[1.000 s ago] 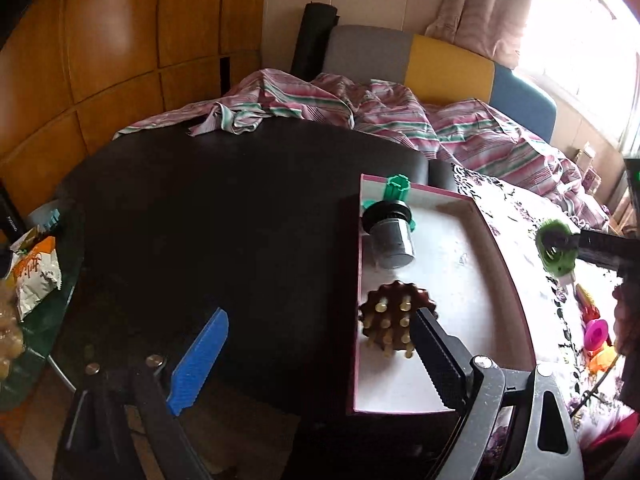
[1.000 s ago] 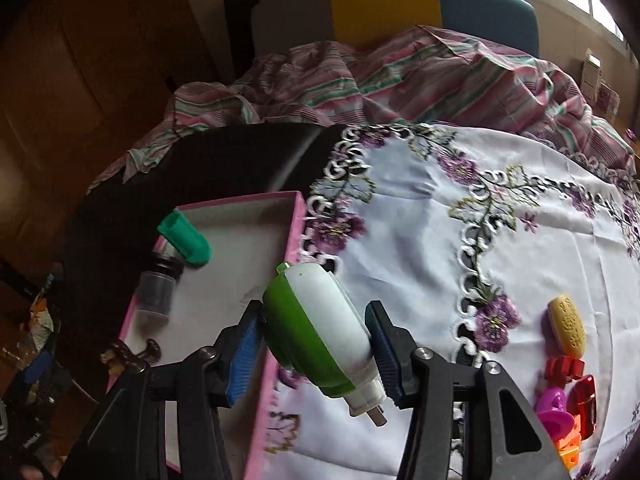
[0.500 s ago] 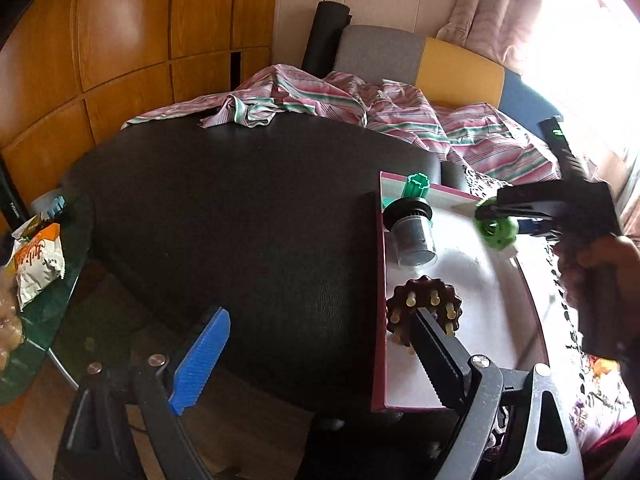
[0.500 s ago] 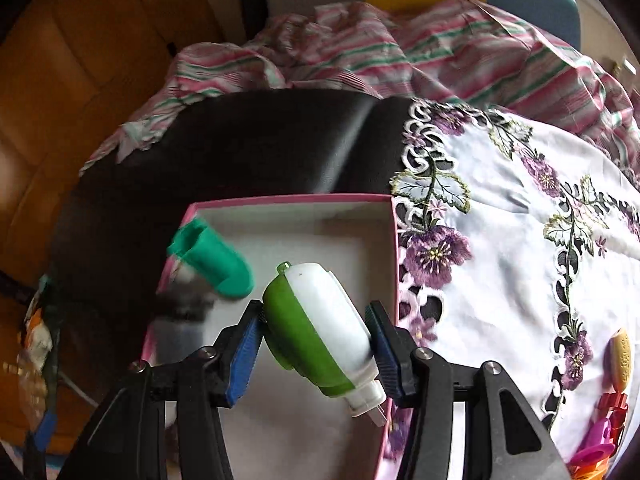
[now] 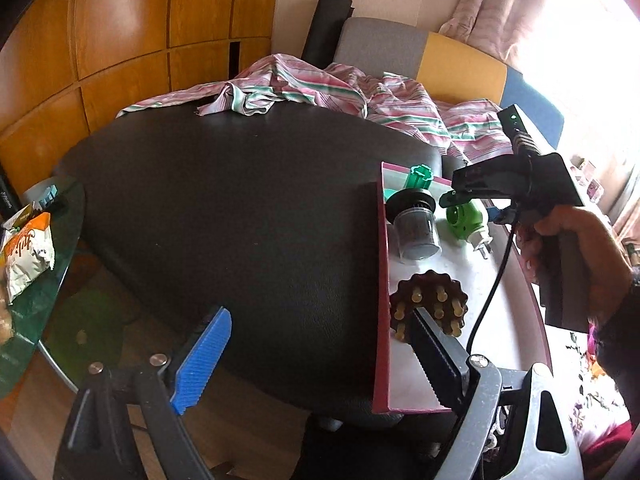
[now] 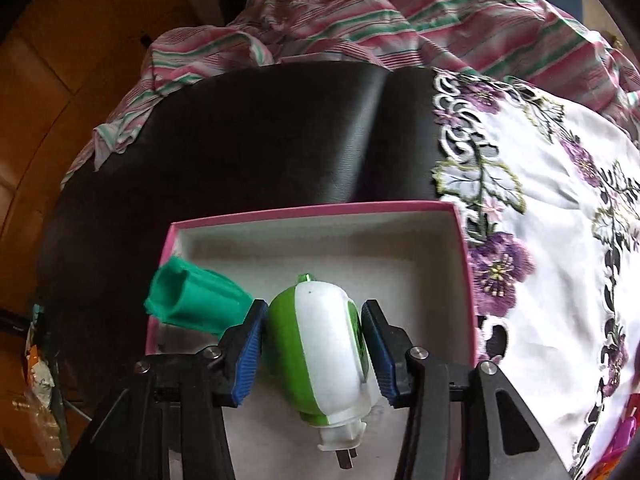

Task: Organize rigid objects
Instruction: 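Carry the green-white plug device to the tray with the right gripper and release it beside the cup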

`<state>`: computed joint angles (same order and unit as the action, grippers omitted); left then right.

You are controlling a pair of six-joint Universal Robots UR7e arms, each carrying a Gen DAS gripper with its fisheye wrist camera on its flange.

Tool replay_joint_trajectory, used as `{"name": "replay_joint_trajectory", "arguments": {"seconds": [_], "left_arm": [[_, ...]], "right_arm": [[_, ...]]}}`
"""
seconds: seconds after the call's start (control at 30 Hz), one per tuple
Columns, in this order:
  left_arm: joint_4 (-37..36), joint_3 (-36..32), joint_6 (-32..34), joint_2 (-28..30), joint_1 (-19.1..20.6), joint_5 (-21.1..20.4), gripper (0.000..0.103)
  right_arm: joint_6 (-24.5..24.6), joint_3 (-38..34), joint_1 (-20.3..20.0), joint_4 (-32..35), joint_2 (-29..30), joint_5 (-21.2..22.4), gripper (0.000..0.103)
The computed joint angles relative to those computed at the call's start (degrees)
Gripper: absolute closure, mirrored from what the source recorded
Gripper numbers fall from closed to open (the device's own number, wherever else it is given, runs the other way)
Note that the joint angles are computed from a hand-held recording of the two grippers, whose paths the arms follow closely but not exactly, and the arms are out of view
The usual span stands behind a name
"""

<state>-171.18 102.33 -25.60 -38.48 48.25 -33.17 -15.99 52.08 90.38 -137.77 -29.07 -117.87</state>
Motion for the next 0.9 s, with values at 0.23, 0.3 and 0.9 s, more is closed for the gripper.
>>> {"name": "replay_joint_trajectory", "arguments": {"seconds": [0.23, 0.3, 0.9], "left_arm": [[0.1, 0.4, -0.5, -0.2, -0.3, 0.5, 0.013], [0.1, 0.5, -0.4, -0.2, -0.5, 0.6, 0.013], [-0.2, 0.4, 1.2, 0.0, -2.3, 1.5, 0.013]], "right_arm": [[-2.7, 5.2, 0.3, -5.5, -3.2, 3.0, 0.051], [-3.7, 7.0, 0.4, -7.2, -4.5, 3.8, 0.046], [-6.8, 21.6, -1.0, -17.9, -15.4, 6.3, 0.045]]}}
